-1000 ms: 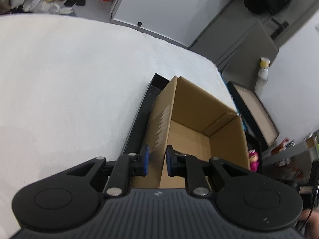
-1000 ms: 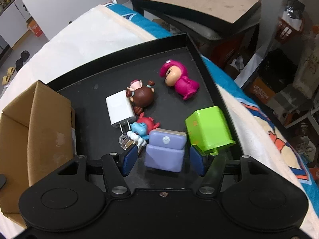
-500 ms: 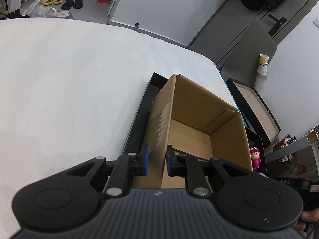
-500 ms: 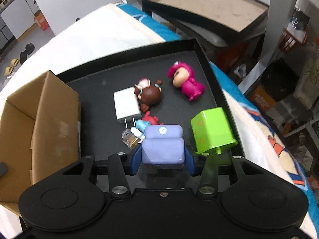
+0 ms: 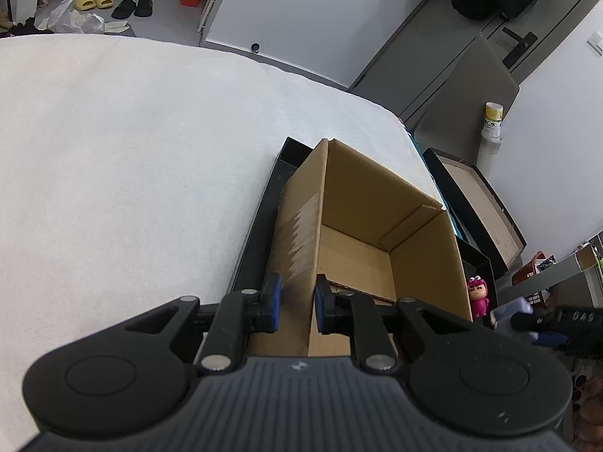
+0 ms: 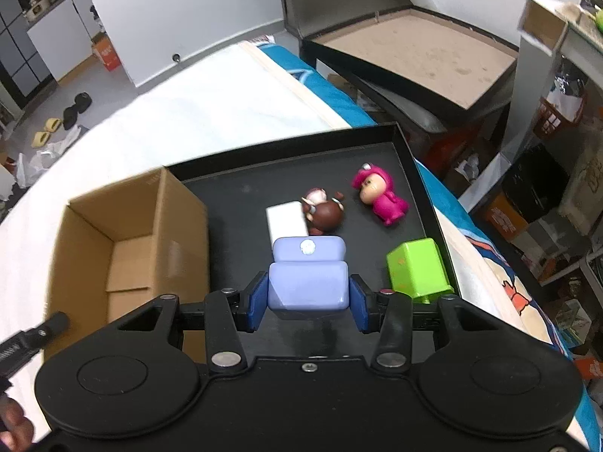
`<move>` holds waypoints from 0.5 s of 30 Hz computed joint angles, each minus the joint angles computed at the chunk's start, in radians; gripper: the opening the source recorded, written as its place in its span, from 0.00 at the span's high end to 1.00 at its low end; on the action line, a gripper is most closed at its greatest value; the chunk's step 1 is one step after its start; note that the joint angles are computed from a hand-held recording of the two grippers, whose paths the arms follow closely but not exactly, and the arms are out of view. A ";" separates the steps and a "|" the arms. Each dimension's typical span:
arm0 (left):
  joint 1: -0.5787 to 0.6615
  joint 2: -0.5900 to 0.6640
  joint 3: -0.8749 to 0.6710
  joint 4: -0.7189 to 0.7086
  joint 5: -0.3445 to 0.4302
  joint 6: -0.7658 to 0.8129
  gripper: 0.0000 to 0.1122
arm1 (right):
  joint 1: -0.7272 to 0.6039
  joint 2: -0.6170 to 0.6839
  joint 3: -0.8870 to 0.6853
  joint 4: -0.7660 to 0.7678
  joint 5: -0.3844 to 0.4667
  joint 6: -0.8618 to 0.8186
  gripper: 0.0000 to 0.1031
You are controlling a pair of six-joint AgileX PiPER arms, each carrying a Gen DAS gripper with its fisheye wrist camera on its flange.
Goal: Organize rigid objects
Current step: 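Grasp the lavender cube with the right gripper and lift it, then carry the lavender cube over the box and release it inside with the right gripper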
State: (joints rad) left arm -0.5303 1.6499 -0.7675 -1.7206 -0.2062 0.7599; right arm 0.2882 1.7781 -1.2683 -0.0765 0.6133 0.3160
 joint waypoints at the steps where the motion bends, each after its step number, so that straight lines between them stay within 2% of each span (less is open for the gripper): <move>1: 0.001 -0.001 0.002 0.009 0.002 -0.007 0.85 | 0.005 -0.004 -0.005 -0.002 0.004 0.004 0.58; 5: 0.010 0.001 0.001 0.037 0.013 -0.036 0.85 | 0.030 -0.027 -0.019 -0.003 0.007 0.001 0.58; 15: 0.027 0.006 0.017 0.240 0.040 -0.226 0.85 | 0.104 -0.026 -0.092 -0.028 0.036 0.020 0.58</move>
State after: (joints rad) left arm -0.5037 1.6556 -0.7507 -1.4807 -0.1665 0.5334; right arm 0.3927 1.7520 -1.3607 -0.1043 0.6489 0.3364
